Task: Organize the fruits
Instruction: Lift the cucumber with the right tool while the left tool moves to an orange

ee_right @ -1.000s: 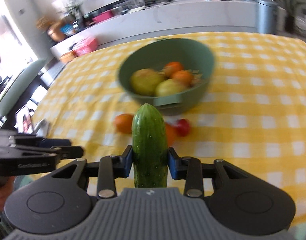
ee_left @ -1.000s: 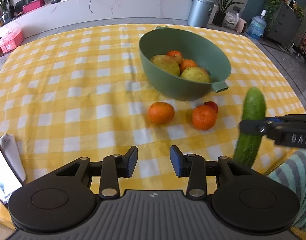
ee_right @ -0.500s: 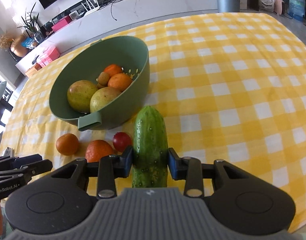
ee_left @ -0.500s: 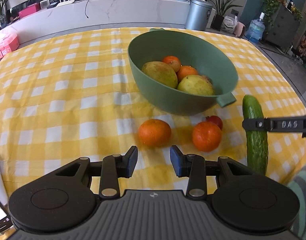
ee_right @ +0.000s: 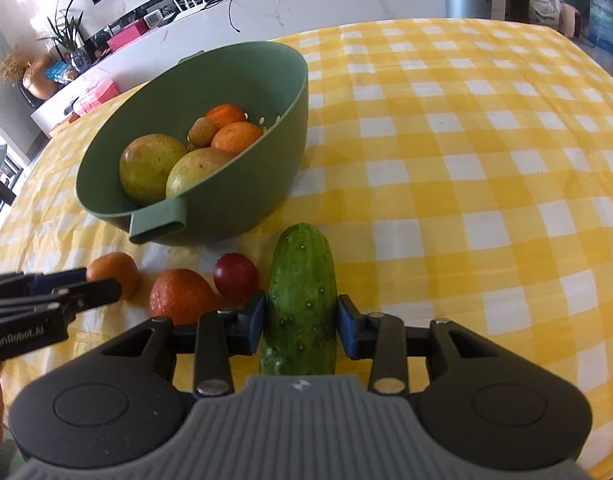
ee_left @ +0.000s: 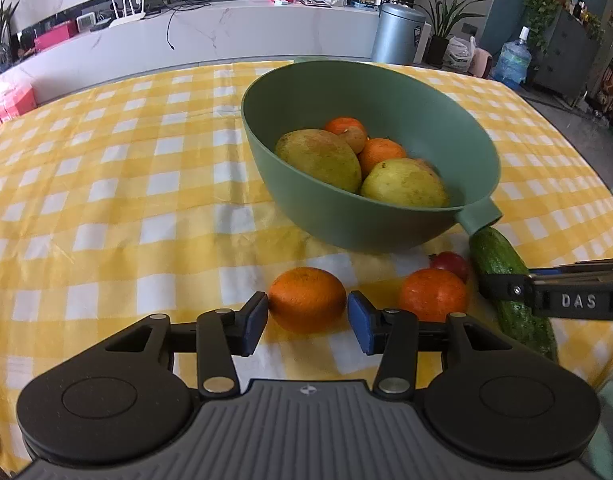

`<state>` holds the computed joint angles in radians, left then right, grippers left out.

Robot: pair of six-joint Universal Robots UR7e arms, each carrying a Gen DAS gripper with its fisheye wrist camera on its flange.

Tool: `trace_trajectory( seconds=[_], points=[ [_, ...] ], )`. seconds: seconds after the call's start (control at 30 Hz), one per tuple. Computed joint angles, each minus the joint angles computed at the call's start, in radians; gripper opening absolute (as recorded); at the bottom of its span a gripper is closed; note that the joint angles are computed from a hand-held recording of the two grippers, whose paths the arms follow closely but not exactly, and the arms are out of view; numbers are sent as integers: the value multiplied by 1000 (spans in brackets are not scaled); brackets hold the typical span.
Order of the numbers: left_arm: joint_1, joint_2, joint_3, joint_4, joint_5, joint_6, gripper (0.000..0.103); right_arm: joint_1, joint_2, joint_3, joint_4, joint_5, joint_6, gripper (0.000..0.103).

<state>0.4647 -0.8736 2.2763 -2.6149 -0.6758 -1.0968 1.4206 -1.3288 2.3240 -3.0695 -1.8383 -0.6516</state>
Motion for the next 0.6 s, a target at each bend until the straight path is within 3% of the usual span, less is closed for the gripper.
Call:
trace_trajectory(
  seconds=[0.33,0.6],
  points=[
    [25,34,-8,-80,-19,66,56,19,8,60,-126,-55,-98,46],
    [22,42,-4,-106,-20,75,51,20,37,71,-188,-70,-139,38]
  ],
)
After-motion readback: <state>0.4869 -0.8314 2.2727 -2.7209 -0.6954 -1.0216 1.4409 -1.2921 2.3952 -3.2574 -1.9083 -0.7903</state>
